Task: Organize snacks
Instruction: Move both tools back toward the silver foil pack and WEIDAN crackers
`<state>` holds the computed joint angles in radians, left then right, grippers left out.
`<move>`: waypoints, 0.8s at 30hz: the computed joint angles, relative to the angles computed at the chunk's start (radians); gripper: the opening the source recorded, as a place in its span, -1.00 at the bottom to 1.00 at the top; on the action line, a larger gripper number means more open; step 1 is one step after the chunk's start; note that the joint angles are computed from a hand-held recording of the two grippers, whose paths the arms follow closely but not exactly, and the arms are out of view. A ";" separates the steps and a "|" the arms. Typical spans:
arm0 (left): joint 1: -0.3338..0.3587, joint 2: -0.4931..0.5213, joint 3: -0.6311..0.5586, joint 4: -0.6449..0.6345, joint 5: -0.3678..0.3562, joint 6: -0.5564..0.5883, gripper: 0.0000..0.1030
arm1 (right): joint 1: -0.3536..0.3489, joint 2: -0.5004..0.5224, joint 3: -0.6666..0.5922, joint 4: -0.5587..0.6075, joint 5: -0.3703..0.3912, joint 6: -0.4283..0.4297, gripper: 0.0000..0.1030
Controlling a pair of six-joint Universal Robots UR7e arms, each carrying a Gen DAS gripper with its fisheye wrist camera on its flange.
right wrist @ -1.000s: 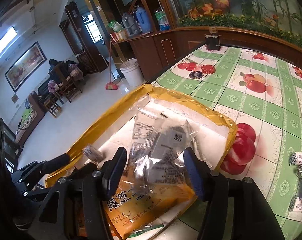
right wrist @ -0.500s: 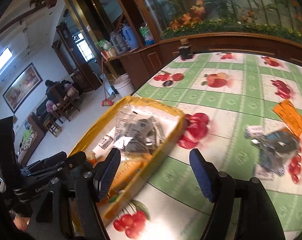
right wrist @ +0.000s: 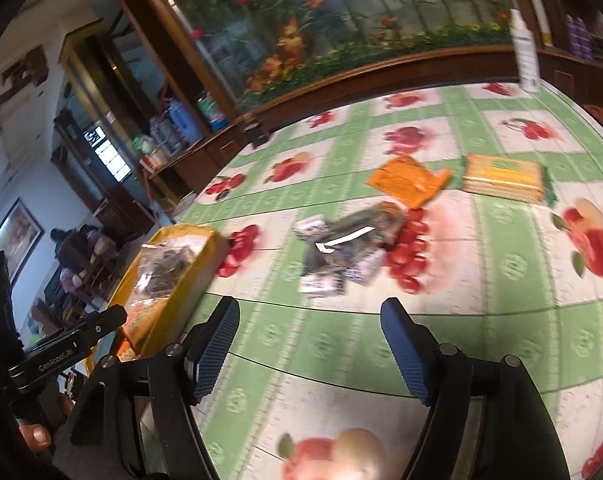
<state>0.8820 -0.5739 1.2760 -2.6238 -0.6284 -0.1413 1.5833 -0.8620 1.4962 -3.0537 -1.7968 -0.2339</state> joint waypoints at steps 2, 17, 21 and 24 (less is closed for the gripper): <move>-0.008 0.017 -0.013 0.005 -0.014 0.016 0.45 | -0.016 -0.020 0.022 -0.012 0.002 0.010 0.47; -0.020 0.172 -0.220 0.134 -0.179 0.092 0.44 | -0.064 -0.058 0.070 -0.067 0.010 0.011 0.47; -0.009 0.227 -0.316 0.191 -0.223 0.099 0.44 | -0.065 -0.052 0.053 -0.085 -0.010 -0.023 0.47; 0.003 0.279 -0.412 0.254 -0.262 0.108 0.44 | -0.070 -0.045 0.020 -0.094 -0.034 -0.034 0.47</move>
